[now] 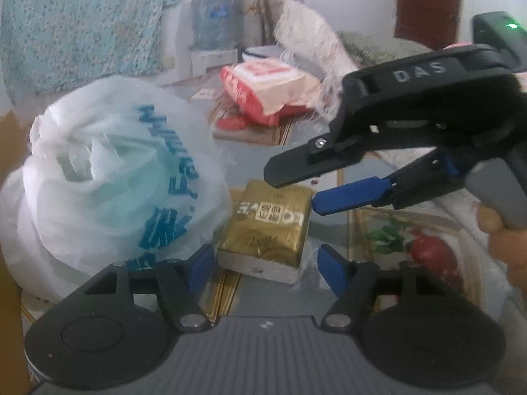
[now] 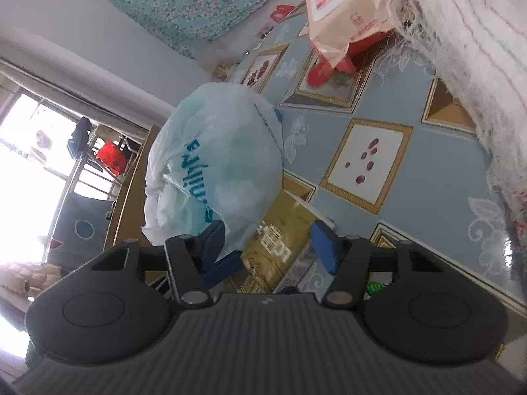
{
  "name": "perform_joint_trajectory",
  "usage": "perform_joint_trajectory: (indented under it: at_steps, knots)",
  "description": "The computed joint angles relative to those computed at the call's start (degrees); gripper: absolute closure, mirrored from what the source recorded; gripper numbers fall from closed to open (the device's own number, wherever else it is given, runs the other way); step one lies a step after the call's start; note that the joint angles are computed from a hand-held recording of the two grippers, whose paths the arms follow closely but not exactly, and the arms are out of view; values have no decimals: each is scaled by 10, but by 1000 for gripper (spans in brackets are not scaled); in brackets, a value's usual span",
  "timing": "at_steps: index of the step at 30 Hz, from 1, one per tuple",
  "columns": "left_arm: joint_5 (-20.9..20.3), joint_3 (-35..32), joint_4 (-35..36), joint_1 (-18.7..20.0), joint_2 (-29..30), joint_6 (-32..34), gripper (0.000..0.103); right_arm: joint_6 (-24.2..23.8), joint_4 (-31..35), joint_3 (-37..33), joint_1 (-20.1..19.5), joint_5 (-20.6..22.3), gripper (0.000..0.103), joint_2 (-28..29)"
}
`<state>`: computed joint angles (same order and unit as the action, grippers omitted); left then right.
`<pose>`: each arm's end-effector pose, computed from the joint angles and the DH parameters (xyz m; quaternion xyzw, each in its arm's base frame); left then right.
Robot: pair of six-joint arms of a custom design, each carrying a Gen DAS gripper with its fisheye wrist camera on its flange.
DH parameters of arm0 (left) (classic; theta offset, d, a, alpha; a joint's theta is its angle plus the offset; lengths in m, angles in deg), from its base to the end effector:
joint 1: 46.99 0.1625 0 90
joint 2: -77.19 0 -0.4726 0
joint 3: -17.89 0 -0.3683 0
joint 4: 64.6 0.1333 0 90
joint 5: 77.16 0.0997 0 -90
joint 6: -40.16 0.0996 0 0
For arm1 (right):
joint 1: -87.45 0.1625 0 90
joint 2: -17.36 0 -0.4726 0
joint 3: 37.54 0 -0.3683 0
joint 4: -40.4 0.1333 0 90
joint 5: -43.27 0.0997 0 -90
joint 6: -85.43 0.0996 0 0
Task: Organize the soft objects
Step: 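Move the open left tool back to the gold snack box, then close the left tool on the gold snack box and lift it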
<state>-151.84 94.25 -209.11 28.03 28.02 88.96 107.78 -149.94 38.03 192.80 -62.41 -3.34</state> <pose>-0.0446 -0.7844 0.3122 0.4820 0.8343 -0.1863 0.1920 0.3123 -0.7359 0.0322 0.1084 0.9088 -0.4030 0.0046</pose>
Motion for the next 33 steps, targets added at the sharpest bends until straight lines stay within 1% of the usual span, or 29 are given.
perform_joint_trajectory:
  at_steps: [2, 5, 8, 10, 13, 16, 18, 20, 23, 26, 28, 30, 32, 33]
  knots:
    - [6, -8, 12, 0, 6, -5, 32, -1, -15, 20, -5, 14, 48, -6]
    - [2, -20, 33, 1, 11, -28, 29, 3, -29, 39, -9, 27, 50, -11]
    - [-6, -27, 79, -1, 4, -35, 28, 4, -36, 46, -15, 42, 57, -10]
    - [-10, -21, 108, -2, -7, -35, 22, -3, -43, 52, -12, 40, 58, -9]
    - [-32, -7, 144, 4, -33, -21, 22, -16, -34, 60, -2, 23, 58, -12]
    - [-48, -10, 187, 12, -48, -25, 22, -9, -33, 80, 2, 36, 58, -20]
    - [-50, -6, 199, 16, -58, -15, 22, -8, -29, 89, 6, 42, 58, -22]
    - [-48, 8, 187, 19, -69, 9, 22, -10, -23, 96, 11, 45, 59, -22]
    - [-48, 30, 145, 23, -80, 33, 23, -5, -22, 102, 17, 42, 62, -23]
    - [-50, 43, 104, 22, -78, 55, 23, -12, -30, 100, 28, 0, 62, -19]
    - [-41, 62, 59, 19, -76, 82, 23, -9, -34, 99, 30, -7, 63, -17]
    - [-23, 85, 15, 15, -76, 108, 25, -8, -35, 93, 31, -13, 65, -12]
    - [-27, 99, -15, 16, -74, 128, 29, -10, -30, 83, 34, -26, 68, -4]
    - [-30, 103, -23, 17, -74, 130, 30, -10, -32, 79, 33, -25, 71, 0]
